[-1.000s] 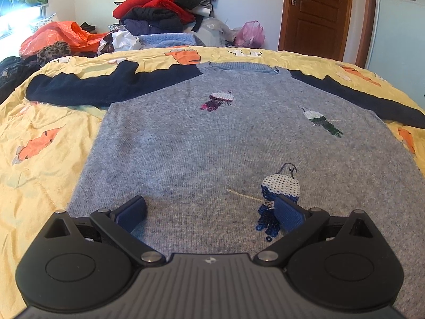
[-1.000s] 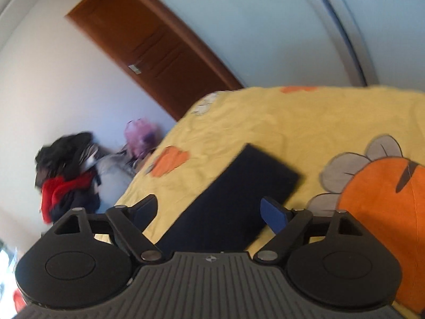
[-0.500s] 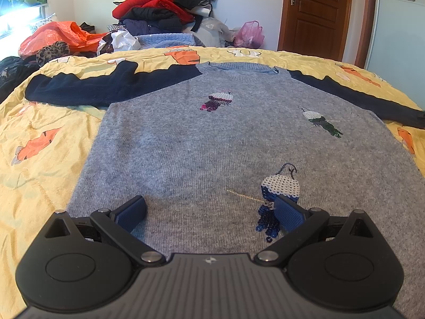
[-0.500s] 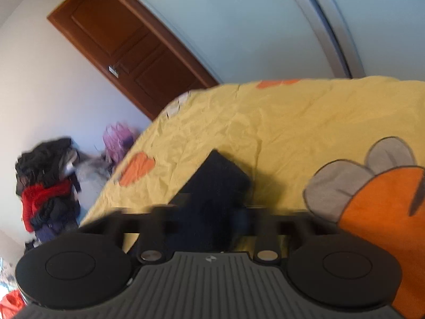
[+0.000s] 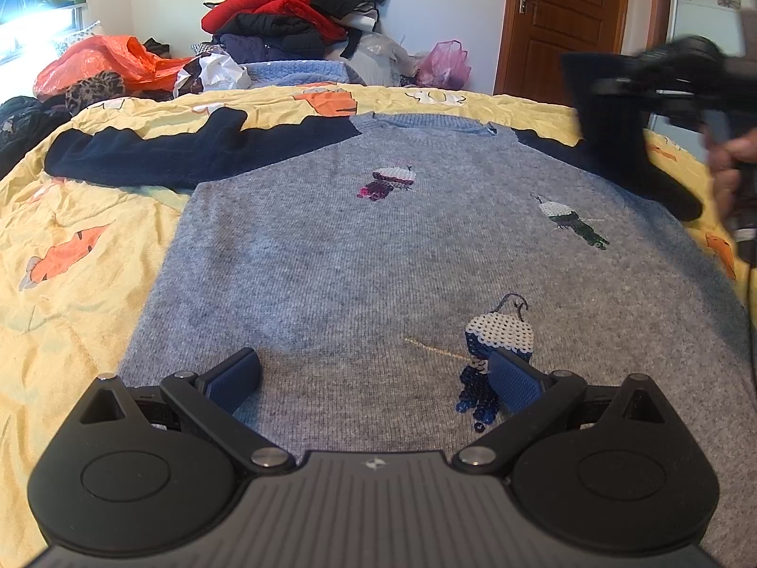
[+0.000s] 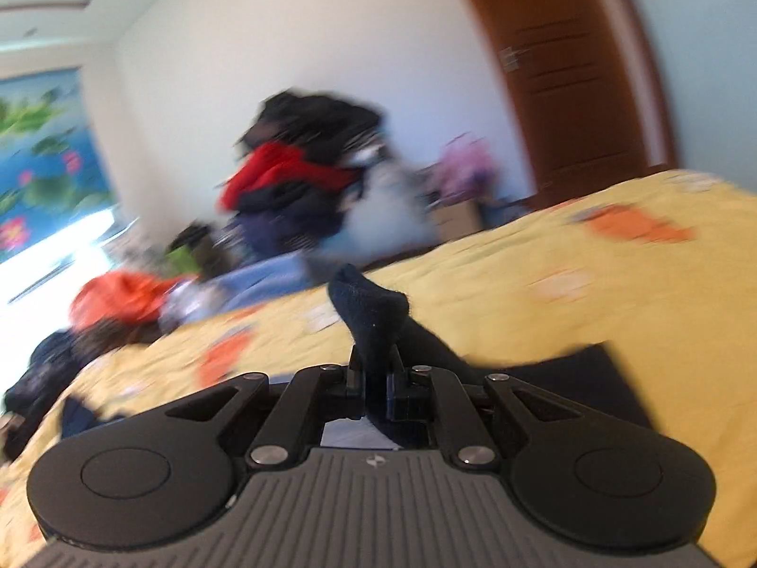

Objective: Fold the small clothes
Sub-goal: 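Lift the navy sleeve with the right gripper and lay it across the sweater body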

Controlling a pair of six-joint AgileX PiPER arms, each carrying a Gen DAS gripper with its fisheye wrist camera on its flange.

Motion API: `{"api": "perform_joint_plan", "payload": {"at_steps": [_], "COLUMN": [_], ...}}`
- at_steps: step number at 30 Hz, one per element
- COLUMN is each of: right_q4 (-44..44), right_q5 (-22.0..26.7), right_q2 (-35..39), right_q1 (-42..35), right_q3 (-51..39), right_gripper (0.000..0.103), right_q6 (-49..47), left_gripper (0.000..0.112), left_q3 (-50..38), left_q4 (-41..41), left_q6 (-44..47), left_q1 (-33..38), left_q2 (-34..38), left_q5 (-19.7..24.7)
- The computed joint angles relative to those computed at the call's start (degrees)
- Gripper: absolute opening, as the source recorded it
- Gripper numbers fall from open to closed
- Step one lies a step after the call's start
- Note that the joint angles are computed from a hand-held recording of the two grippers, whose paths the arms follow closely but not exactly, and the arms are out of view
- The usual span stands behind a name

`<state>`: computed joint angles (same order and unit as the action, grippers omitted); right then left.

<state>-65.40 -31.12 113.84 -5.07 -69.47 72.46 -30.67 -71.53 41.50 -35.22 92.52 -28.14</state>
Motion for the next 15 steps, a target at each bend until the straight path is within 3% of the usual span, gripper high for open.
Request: {"api": "perform_joint_plan", "payload": {"at_steps": [6, 8, 9, 10, 12, 15], "right_q4": [-3.0, -6.2, -5.0, -1.9, 5.2, 3.5], "right_q5": [10.9, 13.3, 13.4, 12.9, 8.1, -2.0], "right_q2": [1.3, 1.9, 2.1, 1.0, -1.1, -4.4], "right_q1": [14.7, 16.7, 16.3, 16.0, 13.4, 5.5], "right_q3": [-1.8, -1.6, -0.6, 1.5, 6.7, 14.8], "right_gripper": [0.017, 0.022, 0.031, 0.043, 0.056, 0.062], "right_q6": [3.2, 7.4, 6.3, 2.9, -5.1, -5.6], "left_gripper": [0.103, 0.103, 0.103, 0.103, 0.103, 0.103], "left_q3": [0.7, 1.5, 1.6, 1.7, 1.6, 1.4], "left_q4": [3.1, 5.3, 5.7, 6.0, 6.2, 5.3], "left_q6": [-3.3, -5.4, -5.8, -6.2, -6.4, -5.9], "left_q1": [0.5, 1.1, 1.2, 1.3, 1.2, 0.6], "left_q2": [-0.4, -0.8, -0.8, -0.9, -0.7, -0.3], "left_q5": [0.3, 0.5, 0.6, 0.6, 0.4, -0.2]}}
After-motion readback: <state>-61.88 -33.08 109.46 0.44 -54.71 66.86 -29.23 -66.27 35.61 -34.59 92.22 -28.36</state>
